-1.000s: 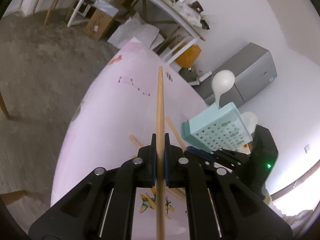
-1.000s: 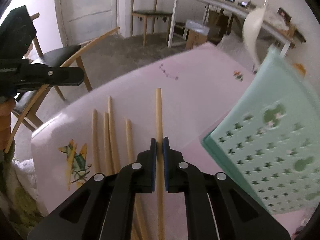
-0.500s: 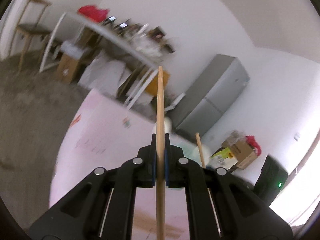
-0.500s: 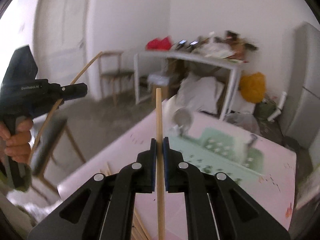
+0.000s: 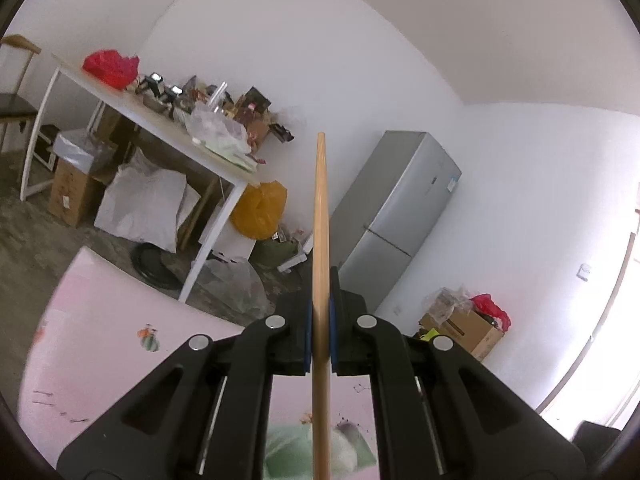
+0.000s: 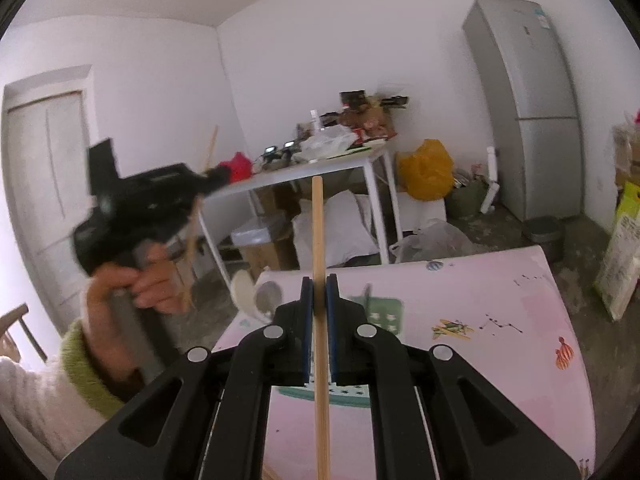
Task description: Organize utensils
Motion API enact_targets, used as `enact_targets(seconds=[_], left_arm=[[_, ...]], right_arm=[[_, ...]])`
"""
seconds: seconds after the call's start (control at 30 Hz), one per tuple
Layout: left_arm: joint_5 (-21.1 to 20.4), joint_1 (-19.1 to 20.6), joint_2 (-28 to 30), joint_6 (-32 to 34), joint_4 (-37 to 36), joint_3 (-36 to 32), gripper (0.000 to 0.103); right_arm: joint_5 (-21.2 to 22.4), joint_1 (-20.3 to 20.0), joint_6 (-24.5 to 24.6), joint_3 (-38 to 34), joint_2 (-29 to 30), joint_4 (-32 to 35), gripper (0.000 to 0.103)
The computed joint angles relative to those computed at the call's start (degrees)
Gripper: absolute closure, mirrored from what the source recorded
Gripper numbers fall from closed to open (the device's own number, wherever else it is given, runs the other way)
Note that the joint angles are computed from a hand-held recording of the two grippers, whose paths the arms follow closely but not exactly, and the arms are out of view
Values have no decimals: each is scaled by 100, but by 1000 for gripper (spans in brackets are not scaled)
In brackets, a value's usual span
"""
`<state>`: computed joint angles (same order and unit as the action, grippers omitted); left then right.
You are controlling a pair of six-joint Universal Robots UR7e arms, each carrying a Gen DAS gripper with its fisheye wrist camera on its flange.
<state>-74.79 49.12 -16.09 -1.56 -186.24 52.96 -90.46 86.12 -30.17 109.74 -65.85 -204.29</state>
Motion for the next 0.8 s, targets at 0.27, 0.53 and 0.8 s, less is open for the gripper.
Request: enact_targets(seconds=[0.27,0.53,0.8], left_arm=[[-189,228,1230,-664,1580,-2268,98],[-35,296,1631,-673,1970,-2878,98],[-3,339,1544,-660,1891,-2589,98]], right_arm=[[114,-295,322,-160,35,135,96],[257,-455,452,-206,40,217,96],[254,-524,536,-138,-12,149,96]])
